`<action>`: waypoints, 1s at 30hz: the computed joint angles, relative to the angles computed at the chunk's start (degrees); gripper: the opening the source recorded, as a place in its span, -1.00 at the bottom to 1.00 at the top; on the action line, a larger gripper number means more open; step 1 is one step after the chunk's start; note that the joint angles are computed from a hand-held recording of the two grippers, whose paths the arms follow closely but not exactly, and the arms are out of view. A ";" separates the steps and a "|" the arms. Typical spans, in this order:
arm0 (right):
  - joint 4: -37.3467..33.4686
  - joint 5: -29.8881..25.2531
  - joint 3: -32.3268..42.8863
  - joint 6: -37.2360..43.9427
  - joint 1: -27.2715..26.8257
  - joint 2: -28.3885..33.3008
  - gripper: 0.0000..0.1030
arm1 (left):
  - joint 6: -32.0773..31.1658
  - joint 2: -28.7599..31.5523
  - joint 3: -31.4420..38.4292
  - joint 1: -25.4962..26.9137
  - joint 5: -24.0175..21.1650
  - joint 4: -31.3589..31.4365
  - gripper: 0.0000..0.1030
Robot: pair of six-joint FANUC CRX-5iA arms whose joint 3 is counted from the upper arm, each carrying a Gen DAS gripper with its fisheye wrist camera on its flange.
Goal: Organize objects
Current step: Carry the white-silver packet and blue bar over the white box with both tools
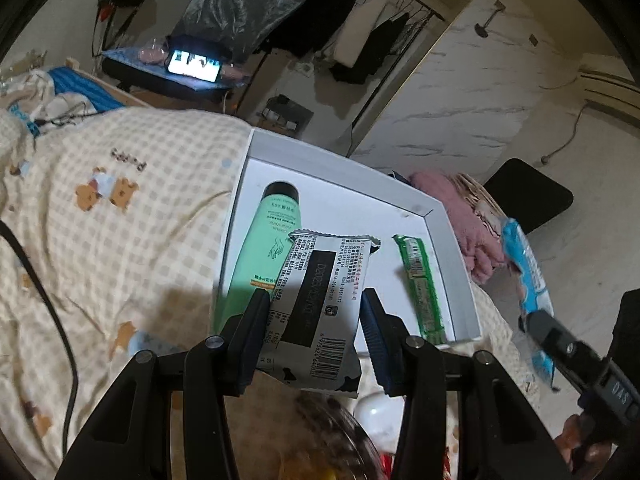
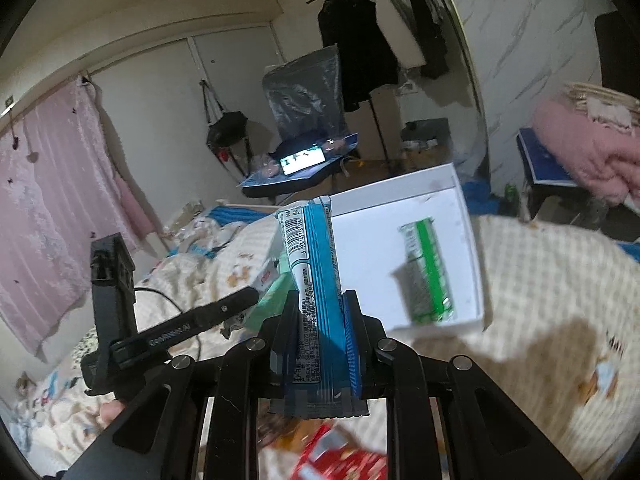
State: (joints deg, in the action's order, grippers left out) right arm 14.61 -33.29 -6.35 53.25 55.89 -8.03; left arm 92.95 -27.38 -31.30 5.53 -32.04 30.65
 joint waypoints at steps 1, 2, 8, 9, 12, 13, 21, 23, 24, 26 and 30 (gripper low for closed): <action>-0.36 0.20 0.54 0.68 -0.52 0.66 -0.58 | -0.37 0.35 -0.53 -0.06 1.14 0.43 -0.04; -0.98 0.32 1.44 1.57 -1.15 1.65 -0.58 | -0.09 0.65 -0.49 -0.04 1.57 -0.19 -0.04; 0.05 1.81 2.76 1.53 -3.19 4.59 -0.58 | 4.60 3.12 1.56 -0.49 1.39 -5.23 -0.04; 0.47 2.16 2.68 1.09 -3.41 4.80 -0.58 | 4.41 3.56 1.55 -0.48 1.73 -4.90 -0.04; 1.17 3.24 2.55 -0.23 -4.24 5.62 -0.58 | 7.74 4.61 3.64 -1.09 1.81 -9.45 -0.04; 1.71 3.85 2.29 -0.94 -4.41 5.86 -0.58 | 9.40 4.95 4.75 -1.43 1.49 -11.54 -0.04; 11.41 9.46 -2.05 -10.73 -4.41 7.70 -0.58 | 4.19 7.00 5.15 -4.82 4.64 -8.17 -0.04; 14.22 10.68 -3.05 -12.51 -4.18 8.00 -0.58 | 6.79 7.96 6.65 -5.41 3.43 -11.77 -0.04; 16.32 11.32 -3.75 -13.90 -4.17 8.11 -0.58 | 8.58 8.31 7.43 -5.67 2.66 -13.94 -0.05; 21.91 13.19 -6.01 -17.93 -4.33 8.03 -0.58 | 10.26 8.55 8.14 -5.98 1.96 -15.99 -0.05; 20.85 10.55 -4.66 -16.35 -4.00 9.41 -0.58 | 14.26 9.05 10.60 -7.09 0.00 -21.70 -0.05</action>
